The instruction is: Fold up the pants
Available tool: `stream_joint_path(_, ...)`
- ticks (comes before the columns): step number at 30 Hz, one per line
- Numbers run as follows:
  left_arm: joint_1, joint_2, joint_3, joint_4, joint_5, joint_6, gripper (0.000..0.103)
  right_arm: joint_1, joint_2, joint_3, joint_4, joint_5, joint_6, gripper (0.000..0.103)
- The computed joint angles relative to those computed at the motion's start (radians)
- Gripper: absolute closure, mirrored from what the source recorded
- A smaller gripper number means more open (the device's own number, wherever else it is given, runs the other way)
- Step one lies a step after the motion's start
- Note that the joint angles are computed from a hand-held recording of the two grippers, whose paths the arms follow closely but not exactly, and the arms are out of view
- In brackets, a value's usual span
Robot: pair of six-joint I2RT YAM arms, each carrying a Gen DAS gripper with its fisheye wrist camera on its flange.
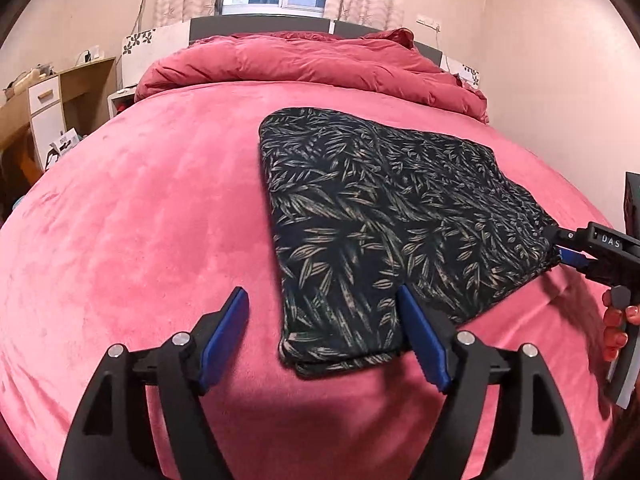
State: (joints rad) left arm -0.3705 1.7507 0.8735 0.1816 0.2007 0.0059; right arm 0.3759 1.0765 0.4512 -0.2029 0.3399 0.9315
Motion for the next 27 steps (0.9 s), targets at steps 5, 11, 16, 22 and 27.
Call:
stream_joint_path(5, -0.023, -0.057, -0.048, 0.021, -0.083, -0.005, 0.010, 0.133, 0.010, 0.036, -0.059, 0.161, 0.059, 0.034)
stream_joint_path(11, -0.058, -0.183, -0.179, 0.032, -0.160, -0.022, 0.002, 0.326, -0.003, 0.109, -0.256, 0.334, 0.180, 0.029)
stream_joint_path(16, -0.141, -0.315, -0.299, 0.051, -0.313, -0.049, 0.002, 0.513, 0.061, 0.172, -0.393, 0.429, 0.343, 0.017)
stream_joint_path(22, -0.163, -0.486, -0.379, -0.041, -0.321, -0.117, 0.002, 0.733, 0.211, 0.294, -0.605, 0.548, 0.594, 0.004)
stream_joint_path(27, -0.170, -0.599, -0.407, -0.130, -0.352, -0.139, 0.002, 0.856, 0.333, 0.399, -0.812, 0.617, 0.806, 0.004)
